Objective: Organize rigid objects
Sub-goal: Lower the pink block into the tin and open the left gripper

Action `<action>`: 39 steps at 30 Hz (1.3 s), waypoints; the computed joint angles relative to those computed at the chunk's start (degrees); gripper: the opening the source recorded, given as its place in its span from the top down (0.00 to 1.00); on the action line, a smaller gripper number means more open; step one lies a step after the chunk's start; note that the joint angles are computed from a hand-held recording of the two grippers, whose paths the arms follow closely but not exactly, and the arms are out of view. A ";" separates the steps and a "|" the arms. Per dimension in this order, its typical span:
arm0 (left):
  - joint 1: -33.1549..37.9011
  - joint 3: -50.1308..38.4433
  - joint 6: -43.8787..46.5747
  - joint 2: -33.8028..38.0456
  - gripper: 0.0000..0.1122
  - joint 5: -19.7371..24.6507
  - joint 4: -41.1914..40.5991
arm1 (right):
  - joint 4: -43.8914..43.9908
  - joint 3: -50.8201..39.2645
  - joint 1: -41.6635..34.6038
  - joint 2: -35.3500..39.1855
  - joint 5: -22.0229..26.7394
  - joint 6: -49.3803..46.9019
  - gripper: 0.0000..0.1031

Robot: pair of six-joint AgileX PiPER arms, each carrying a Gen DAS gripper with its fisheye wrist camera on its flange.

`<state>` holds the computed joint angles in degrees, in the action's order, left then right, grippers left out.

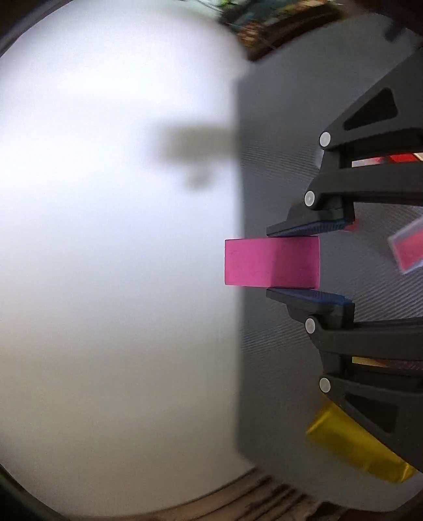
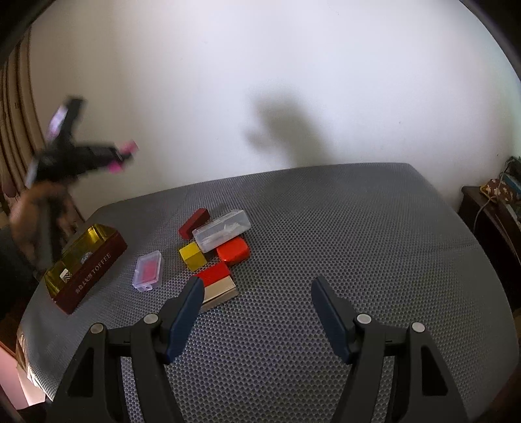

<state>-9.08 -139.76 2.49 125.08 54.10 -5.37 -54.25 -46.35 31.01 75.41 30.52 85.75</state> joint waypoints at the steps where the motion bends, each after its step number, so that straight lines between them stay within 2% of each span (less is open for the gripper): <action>1: 0.63 2.65 0.15 -2.90 0.77 -2.75 -0.78 | 0.28 -0.06 -0.09 0.03 -0.19 -0.23 0.32; 3: 1.18 5.92 0.18 -7.08 0.77 -5.52 -0.56 | 0.91 0.01 -0.13 -0.22 -0.20 -0.62 0.32; 6: 2.25 4.32 0.47 -9.38 0.77 -4.79 0.50 | 1.99 0.04 -0.37 -0.39 -0.44 -1.65 0.32; 8: 3.19 6.55 1.29 -12.03 0.77 -6.06 1.44 | 1.62 0.37 -0.36 -0.97 -0.50 -1.04 0.32; 10: 5.11 13.46 2.88 -16.68 0.77 -9.73 1.42 | 1.52 0.43 -0.16 -1.50 -0.13 -0.79 0.32; 11: 5.94 15.14 3.45 -17.93 0.77 -10.07 1.67 | 1.15 0.43 0.10 -1.85 0.32 -0.39 0.32; 13: 8.21 16.28 4.98 -17.67 0.77 -12.36 1.17 | 0.40 0.60 0.54 -2.57 0.75 0.37 0.32; 16: 8.19 25.94 2.41 -21.81 0.76 -18.31 4.91 | 0.43 0.68 0.62 -2.70 0.52 0.78 0.32; 18: 11.67 33.29 5.87 -25.57 0.76 -21.73 1.05 | 0.99 0.55 0.73 -2.41 0.59 0.52 0.32; 24: 15.16 47.67 4.39 -28.36 0.76 -29.82 4.50 | 1.59 0.22 1.30 -1.64 0.43 0.60 0.32; 27: 17.84 51.39 9.03 -27.65 0.76 -31.44 -0.44 | 1.16 -0.19 2.10 -1.01 0.89 1.40 0.32; 31: 16.94 58.93 3.05 -28.70 0.76 -34.17 5.45 | 1.70 -0.19 2.50 -0.12 0.30 1.03 0.32; 33: 17.87 60.51 5.22 -27.05 0.76 -34.55 3.54 | 2.28 -0.04 2.59 0.12 -0.05 0.81 0.32; 35: 18.03 62.22 6.44 -25.70 0.76 -33.39 2.13 | 3.17 -0.08 2.30 0.06 -0.40 -0.18 0.32; 39: 18.00 60.82 7.95 -21.04 0.76 -27.34 -0.31 | 2.84 -0.04 2.33 -0.35 -0.27 -0.04 0.32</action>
<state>8.92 -78.95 10.44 104.04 26.76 -5.68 -51.41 -46.39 33.33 75.07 30.26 85.72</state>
